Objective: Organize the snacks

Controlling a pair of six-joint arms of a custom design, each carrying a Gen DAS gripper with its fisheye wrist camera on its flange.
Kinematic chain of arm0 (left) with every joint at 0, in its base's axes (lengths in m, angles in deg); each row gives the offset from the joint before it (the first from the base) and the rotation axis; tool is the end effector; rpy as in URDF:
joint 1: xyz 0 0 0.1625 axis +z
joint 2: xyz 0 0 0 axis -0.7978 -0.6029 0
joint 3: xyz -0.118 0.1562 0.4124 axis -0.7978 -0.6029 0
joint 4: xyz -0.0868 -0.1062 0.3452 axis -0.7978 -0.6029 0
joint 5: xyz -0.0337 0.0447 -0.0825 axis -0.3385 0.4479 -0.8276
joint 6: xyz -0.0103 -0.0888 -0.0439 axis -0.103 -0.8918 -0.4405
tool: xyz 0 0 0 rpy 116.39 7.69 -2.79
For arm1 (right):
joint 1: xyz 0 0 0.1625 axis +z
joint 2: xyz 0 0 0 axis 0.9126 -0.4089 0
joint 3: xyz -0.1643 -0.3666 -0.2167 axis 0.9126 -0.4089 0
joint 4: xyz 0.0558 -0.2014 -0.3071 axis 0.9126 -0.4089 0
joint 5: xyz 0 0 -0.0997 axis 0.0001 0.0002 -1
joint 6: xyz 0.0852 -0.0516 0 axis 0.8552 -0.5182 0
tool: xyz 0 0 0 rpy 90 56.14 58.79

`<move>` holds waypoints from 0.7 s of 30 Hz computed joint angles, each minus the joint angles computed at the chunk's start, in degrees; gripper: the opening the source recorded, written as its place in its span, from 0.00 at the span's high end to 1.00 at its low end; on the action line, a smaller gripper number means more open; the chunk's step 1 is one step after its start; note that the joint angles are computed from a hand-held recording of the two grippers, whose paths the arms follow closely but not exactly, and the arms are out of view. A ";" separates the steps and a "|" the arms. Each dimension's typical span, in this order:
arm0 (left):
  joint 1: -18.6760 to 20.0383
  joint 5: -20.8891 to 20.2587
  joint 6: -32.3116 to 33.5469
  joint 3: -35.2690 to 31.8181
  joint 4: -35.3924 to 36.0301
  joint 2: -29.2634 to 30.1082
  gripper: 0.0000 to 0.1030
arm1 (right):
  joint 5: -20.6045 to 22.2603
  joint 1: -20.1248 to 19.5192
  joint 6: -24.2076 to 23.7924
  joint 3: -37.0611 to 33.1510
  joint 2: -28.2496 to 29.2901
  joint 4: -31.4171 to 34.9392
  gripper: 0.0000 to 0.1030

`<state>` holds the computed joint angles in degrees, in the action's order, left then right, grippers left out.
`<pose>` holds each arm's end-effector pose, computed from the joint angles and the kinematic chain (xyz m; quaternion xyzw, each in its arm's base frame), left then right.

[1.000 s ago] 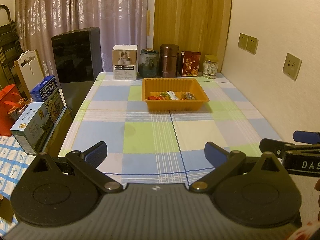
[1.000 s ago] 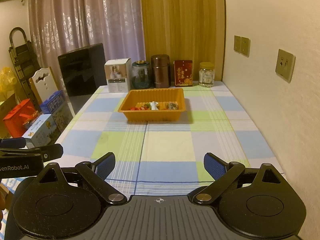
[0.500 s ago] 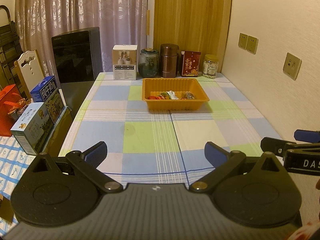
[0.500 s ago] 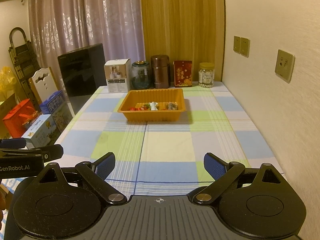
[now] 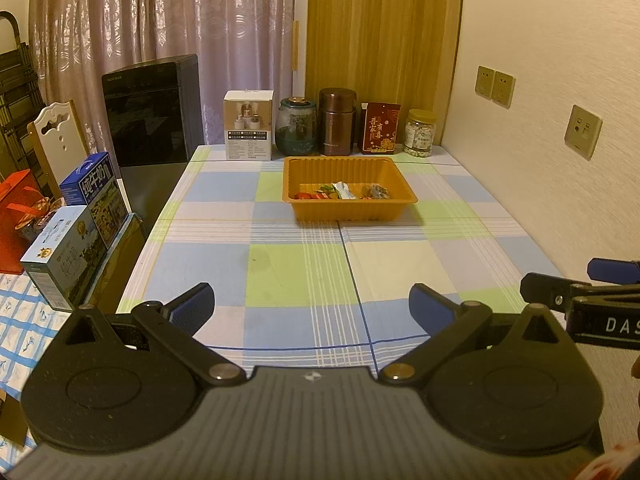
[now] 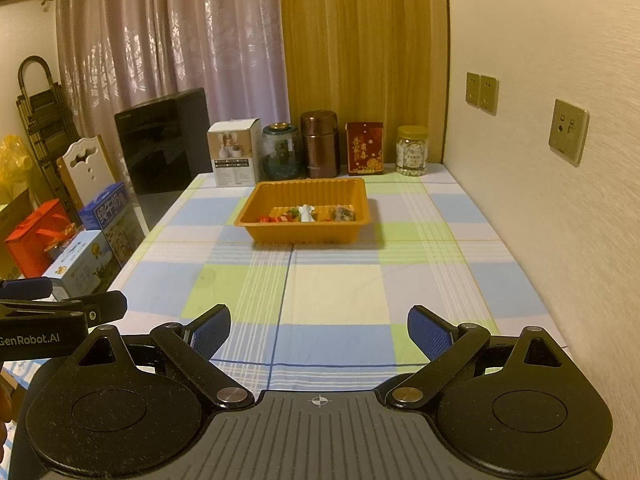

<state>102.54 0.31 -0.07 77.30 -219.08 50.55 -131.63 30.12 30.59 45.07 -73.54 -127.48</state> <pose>-0.4094 -0.7829 0.0815 0.3227 0.8452 -0.3507 0.2418 0.1519 -0.7131 0.3507 0.0622 -0.8149 0.4697 0.3339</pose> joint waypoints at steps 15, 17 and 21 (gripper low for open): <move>0.00 -0.02 0.05 -0.03 0.02 0.02 0.00 | -0.24 0.02 -0.23 -0.25 0.06 -0.12 0.08; 0.00 0.03 0.04 0.00 -0.01 0.02 0.00 | -0.28 -0.01 -0.10 -0.33 0.09 -0.05 0.08; -0.03 0.07 -0.03 -0.05 0.05 0.04 0.00 | -0.36 0.00 -0.04 -0.34 0.14 -0.09 0.08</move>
<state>102.52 0.38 -0.09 77.25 -219.03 50.59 -131.99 30.13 30.55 44.73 -73.40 -127.57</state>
